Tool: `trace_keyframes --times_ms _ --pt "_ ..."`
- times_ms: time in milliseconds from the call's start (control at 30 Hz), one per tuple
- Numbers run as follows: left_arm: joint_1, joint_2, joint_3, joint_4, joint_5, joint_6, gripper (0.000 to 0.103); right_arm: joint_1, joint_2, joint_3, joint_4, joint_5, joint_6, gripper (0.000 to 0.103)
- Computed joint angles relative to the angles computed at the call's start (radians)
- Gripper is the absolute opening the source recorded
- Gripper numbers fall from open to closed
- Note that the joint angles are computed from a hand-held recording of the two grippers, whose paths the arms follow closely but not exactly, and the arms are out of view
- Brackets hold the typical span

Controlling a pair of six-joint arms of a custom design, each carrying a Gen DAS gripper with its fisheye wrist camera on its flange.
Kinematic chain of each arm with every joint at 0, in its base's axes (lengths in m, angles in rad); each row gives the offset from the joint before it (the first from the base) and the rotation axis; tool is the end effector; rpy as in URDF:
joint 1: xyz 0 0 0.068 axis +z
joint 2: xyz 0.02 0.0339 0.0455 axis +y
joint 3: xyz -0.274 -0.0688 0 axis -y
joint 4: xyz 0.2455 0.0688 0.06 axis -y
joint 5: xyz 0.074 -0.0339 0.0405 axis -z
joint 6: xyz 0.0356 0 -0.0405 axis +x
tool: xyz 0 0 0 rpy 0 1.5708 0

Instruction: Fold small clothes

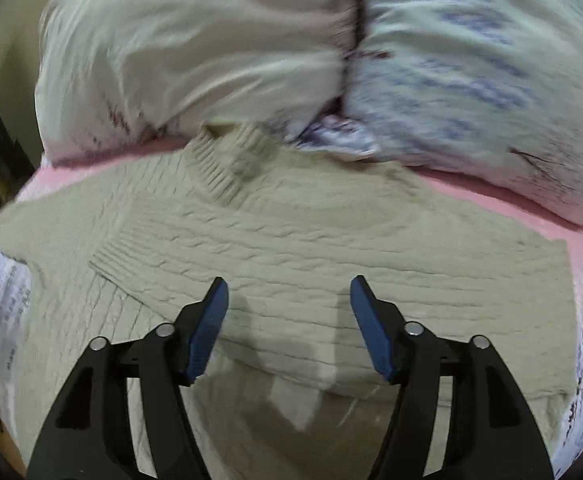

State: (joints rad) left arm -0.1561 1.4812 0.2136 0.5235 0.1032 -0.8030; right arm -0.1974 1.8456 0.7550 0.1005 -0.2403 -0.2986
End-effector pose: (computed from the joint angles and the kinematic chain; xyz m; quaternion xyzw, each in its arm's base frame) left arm 0.2035 -0.0357 0.0959 -0.2710 0.8737 -0.2270 0.3341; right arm 0.3160 -0.0546 0.0964 -0.0824 0.9483 0.0416 0.3037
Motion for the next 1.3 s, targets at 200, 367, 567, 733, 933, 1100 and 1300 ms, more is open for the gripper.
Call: trace_keyframes --times_ms 200,367,567,733,933,1100,1300 --pt "0.221 0.129 -0.037 0.129 0.125 -0.039 0.054 0.028 -0.002 -0.052 0.059 0.067 -0.005 0.076" --pt "0.328 0.276 -0.003 0.279 0.16 -0.117 0.048 -0.08 -0.074 -0.061 -0.059 -0.06 -0.028 0.076" --pt "0.414 0.38 0.039 0.364 0.209 -0.17 0.033 -0.176 -0.119 -0.077 -0.119 -0.14 -0.083 0.076" --pt "0.396 0.426 0.074 0.377 0.171 -0.184 0.007 -0.234 -0.144 -0.071 -0.144 -0.195 -0.127 0.077" --pt "0.207 0.22 0.078 0.301 0.045 -0.158 0.006 -0.299 -0.155 -0.071 -0.131 -0.241 -0.138 0.077" --pt "-0.134 0.132 0.174 0.277 -0.113 -0.09 0.006 -0.376 -0.127 -0.042 -0.158 -0.283 -0.156 0.077" --pt "-0.516 0.406 0.502 0.198 -0.167 0.064 0.006 -0.44 -0.078 -0.027 -0.137 -0.291 -0.156 0.077"
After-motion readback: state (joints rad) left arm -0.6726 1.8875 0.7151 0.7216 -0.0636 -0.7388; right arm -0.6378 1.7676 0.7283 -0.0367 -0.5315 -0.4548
